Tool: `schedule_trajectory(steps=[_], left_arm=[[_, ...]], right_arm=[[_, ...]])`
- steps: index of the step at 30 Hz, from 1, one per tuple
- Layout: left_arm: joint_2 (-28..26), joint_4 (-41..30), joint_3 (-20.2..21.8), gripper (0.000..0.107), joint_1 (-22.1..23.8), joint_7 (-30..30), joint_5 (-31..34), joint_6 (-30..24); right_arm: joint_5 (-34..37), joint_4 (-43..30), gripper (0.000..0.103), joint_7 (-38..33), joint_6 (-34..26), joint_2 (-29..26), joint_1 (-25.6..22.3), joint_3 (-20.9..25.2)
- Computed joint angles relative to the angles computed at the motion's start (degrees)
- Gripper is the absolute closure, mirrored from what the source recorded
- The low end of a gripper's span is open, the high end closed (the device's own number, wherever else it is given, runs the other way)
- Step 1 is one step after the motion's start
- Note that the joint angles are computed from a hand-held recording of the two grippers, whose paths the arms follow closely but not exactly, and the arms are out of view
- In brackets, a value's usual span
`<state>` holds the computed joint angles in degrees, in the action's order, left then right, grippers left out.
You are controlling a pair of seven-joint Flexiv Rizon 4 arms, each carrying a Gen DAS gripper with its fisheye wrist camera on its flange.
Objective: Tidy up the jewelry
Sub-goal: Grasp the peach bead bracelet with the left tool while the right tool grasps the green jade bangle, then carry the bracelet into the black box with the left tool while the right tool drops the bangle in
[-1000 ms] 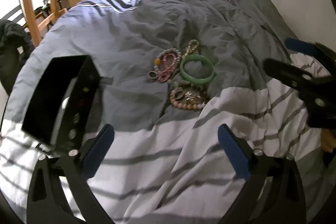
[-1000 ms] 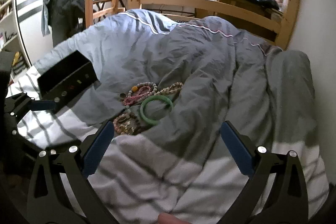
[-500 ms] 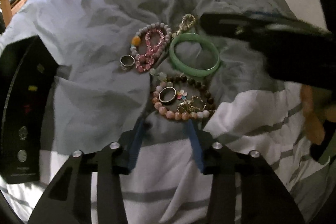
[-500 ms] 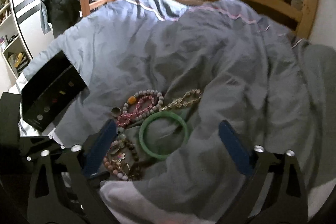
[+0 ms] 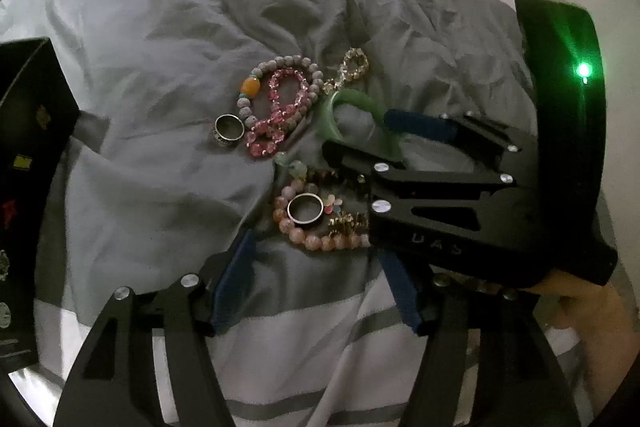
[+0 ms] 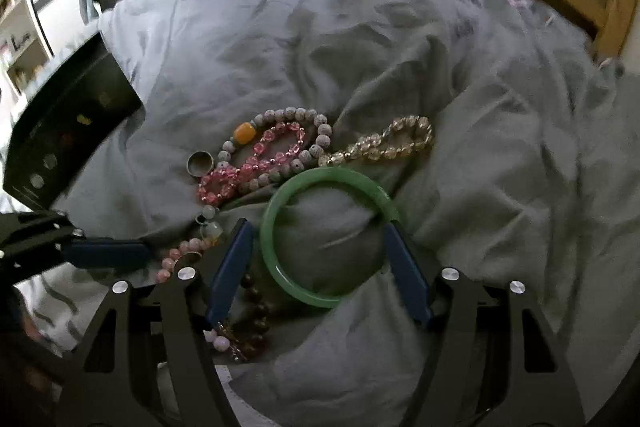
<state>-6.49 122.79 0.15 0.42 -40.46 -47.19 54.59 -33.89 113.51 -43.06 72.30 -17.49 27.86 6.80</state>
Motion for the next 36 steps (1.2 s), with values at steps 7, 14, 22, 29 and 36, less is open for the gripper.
schedule_trajectory(steps=[7, 14, 22, 29, 36], left_arm=[[-1.32, -1.25, -0.18, 0.072, 0.31, -2.11, 1.82, -1.11], [-0.82, -1.0, -0.37, 0.099, 0.17, -2.37, 2.42, 0.98], [0.96, -0.53, -0.04, 0.099, -0.02, 0.0, -1.08, 0.23], [2.99, -0.01, 0.81, 0.099, -0.44, 0.03, -1.4, 0.44], [4.73, -0.18, 1.97, 0.099, -0.17, -1.87, 1.2, 0.98]], right_arm=[[4.12, 0.17, 0.076, -5.43, 2.36, -0.66, -0.82, 1.75], [7.5, 1.62, 0.093, -5.64, 7.66, -0.04, -0.88, 2.01], [15.73, 2.42, 0.094, -8.0, 12.78, 2.79, -3.74, 5.09], [13.79, 3.45, 0.093, -5.57, 11.65, 5.31, -1.71, 2.8], [11.8, 4.53, 0.093, -5.95, 9.82, 8.31, -1.84, 4.12]])
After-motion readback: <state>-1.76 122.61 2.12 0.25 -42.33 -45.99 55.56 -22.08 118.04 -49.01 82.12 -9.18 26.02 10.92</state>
